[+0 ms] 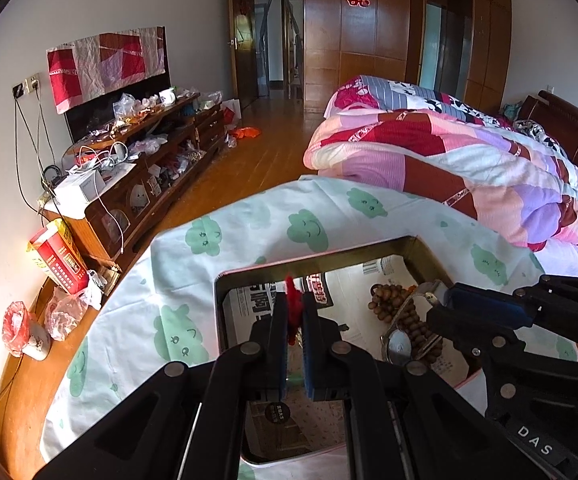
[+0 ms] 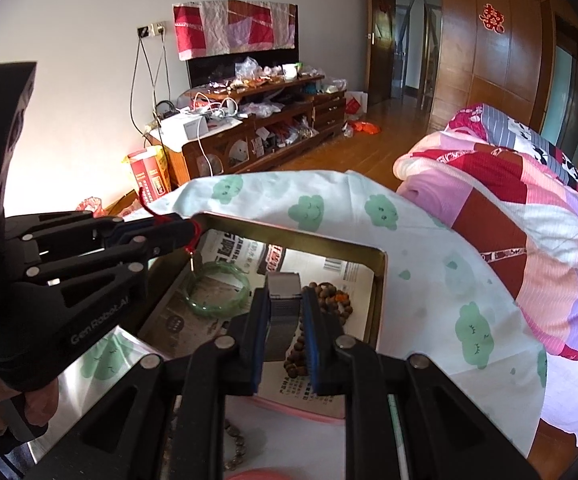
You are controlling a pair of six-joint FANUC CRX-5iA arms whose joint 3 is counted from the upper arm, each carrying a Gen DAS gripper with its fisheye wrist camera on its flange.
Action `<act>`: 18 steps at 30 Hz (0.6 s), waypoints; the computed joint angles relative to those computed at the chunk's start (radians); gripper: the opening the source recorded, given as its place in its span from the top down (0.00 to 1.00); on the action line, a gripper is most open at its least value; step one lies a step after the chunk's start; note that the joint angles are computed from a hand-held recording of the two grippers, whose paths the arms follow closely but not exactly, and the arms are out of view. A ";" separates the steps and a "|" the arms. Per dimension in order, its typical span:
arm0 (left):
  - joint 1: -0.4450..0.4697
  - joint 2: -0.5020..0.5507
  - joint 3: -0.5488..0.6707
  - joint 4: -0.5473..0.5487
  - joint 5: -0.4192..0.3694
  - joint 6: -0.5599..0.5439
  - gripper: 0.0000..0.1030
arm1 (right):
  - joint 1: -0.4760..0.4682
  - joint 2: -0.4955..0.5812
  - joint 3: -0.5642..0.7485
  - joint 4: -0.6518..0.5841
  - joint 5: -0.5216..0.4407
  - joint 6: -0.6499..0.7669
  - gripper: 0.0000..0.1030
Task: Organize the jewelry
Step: 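Lower the red tassel and silver watch into the pink tin and open both tools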
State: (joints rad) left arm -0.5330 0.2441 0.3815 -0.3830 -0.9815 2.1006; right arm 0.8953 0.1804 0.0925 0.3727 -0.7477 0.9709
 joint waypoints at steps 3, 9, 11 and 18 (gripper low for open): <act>0.001 0.006 -0.003 0.002 0.001 -0.007 0.95 | -0.004 0.009 0.004 -0.009 -0.007 0.004 0.81; 0.009 0.016 -0.008 0.016 -0.003 -0.012 0.95 | -0.005 0.021 0.007 -0.023 -0.021 0.014 0.81; 0.010 0.021 -0.005 0.019 -0.008 -0.015 0.95 | -0.007 0.025 0.009 -0.024 -0.024 0.015 0.81; 0.019 0.024 -0.017 0.038 -0.003 -0.025 0.95 | -0.010 0.029 0.010 -0.033 -0.031 0.026 0.81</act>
State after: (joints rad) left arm -0.5144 0.2685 0.3646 -0.3448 -0.9850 2.0759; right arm 0.8854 0.2092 0.1029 0.3396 -0.7786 0.9966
